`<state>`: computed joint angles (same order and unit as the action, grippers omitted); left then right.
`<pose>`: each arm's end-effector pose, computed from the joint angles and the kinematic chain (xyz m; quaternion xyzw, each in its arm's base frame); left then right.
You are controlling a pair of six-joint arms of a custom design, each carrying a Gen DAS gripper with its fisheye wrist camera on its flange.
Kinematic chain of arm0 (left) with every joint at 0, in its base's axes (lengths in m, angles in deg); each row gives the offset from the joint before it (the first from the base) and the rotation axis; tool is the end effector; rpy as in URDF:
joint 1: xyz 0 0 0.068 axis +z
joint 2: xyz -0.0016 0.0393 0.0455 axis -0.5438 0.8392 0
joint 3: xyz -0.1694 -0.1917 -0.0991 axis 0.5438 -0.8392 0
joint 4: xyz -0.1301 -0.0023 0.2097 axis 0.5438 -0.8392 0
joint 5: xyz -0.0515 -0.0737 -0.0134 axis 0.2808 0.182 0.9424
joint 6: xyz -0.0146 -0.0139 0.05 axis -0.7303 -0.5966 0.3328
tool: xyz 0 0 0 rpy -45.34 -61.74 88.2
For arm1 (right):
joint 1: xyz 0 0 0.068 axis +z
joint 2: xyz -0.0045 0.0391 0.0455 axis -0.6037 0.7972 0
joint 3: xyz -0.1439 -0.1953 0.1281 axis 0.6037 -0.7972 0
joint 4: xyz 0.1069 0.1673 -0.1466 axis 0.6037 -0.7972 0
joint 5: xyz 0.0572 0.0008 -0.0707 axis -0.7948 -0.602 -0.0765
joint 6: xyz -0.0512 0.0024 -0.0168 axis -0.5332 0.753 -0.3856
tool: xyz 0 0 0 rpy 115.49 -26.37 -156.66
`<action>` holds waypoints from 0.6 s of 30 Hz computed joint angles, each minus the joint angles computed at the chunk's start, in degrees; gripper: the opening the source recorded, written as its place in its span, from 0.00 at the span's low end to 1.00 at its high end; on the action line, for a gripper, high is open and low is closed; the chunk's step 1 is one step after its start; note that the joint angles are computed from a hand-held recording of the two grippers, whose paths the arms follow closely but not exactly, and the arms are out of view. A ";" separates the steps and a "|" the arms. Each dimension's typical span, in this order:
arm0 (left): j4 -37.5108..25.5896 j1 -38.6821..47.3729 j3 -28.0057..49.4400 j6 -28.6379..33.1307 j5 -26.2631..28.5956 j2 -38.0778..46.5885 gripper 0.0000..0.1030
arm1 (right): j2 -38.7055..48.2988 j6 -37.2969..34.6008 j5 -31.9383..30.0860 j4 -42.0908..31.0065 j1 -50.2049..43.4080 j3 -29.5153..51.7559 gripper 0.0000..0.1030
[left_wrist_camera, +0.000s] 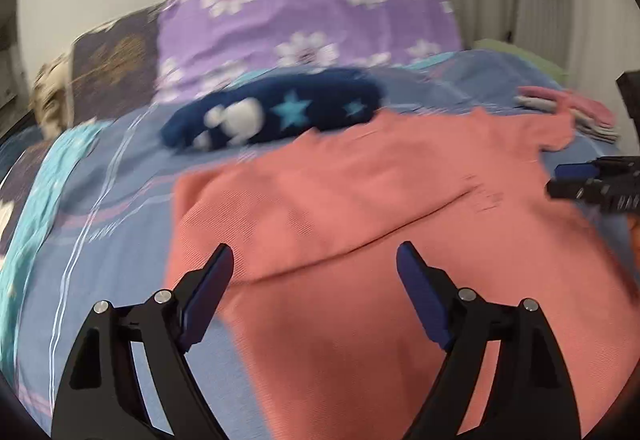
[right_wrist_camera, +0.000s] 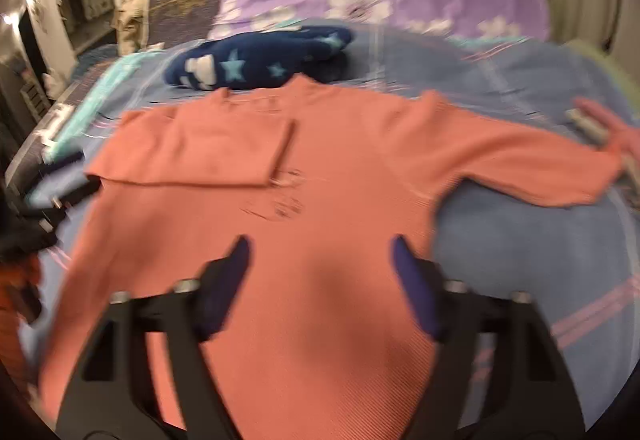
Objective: Fold small clothes
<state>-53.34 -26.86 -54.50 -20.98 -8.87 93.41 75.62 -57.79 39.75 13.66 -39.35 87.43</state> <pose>0.2222 0.0255 0.1748 -0.0427 0.9080 0.0527 0.4134 0.3516 0.0029 0.1737 -0.2396 0.9095 0.1663 0.2962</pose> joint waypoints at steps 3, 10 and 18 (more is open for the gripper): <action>-0.71 7.31 -0.61 -1.07 1.73 2.19 0.81 | 8.26 2.63 -2.75 -9.34 2.76 11.94 0.39; 2.82 16.23 1.57 -1.71 7.38 10.79 0.81 | 20.33 8.62 -0.39 -15.34 8.66 25.99 0.57; 3.30 15.56 4.34 -4.30 6.21 16.51 0.81 | 11.71 14.08 -0.06 -1.57 10.30 17.26 0.04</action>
